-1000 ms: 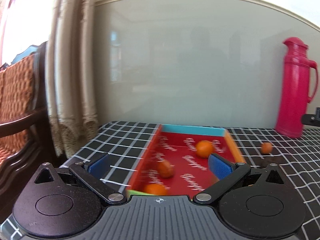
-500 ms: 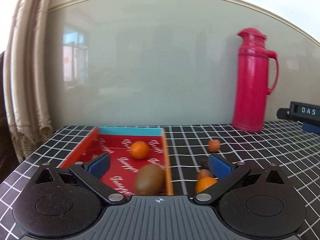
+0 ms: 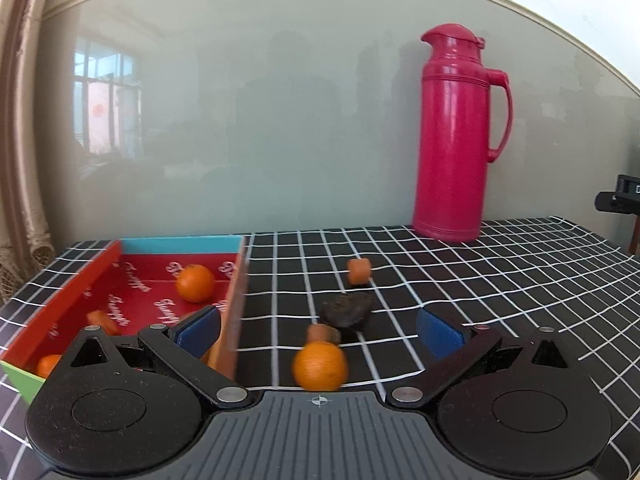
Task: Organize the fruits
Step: 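Move the left gripper toward another mandarin orange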
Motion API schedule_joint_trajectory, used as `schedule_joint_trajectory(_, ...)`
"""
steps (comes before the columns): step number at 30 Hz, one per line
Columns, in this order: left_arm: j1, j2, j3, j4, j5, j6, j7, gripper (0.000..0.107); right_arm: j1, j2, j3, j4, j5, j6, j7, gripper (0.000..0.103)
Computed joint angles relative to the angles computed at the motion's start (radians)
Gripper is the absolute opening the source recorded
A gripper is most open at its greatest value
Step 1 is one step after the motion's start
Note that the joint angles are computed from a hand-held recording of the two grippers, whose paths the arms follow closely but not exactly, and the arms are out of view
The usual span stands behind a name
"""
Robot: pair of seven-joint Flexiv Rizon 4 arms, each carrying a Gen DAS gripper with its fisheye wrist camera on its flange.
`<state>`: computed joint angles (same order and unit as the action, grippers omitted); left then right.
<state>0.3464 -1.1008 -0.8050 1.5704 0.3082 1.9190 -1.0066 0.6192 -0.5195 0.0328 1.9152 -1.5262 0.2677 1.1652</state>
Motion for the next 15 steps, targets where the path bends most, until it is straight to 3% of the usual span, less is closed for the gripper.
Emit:
schedule_joint_trajectory(4, -0.044, 0.012, 0.037, -0.007, -0.020, -0.004, 0.002, 0.103, 0.004, 0.018, 0.013, 0.038, 0.037, -0.038, 0.023, 0.089)
schedule_joint_trajectory(10, -0.203, 0.075, 0.238, -0.045, -0.157, -0.006, -0.072, 0.103, -0.002, 0.041, 0.030, 0.081, 0.060, -0.058, 0.047, 0.089)
schedule_joint_trajectory(15, -0.260, 0.076, 0.304, -0.075, -0.201, -0.022, -0.098, 0.098, -0.006, 0.057, 0.041, 0.109, 0.075, -0.076, 0.069, 0.090)
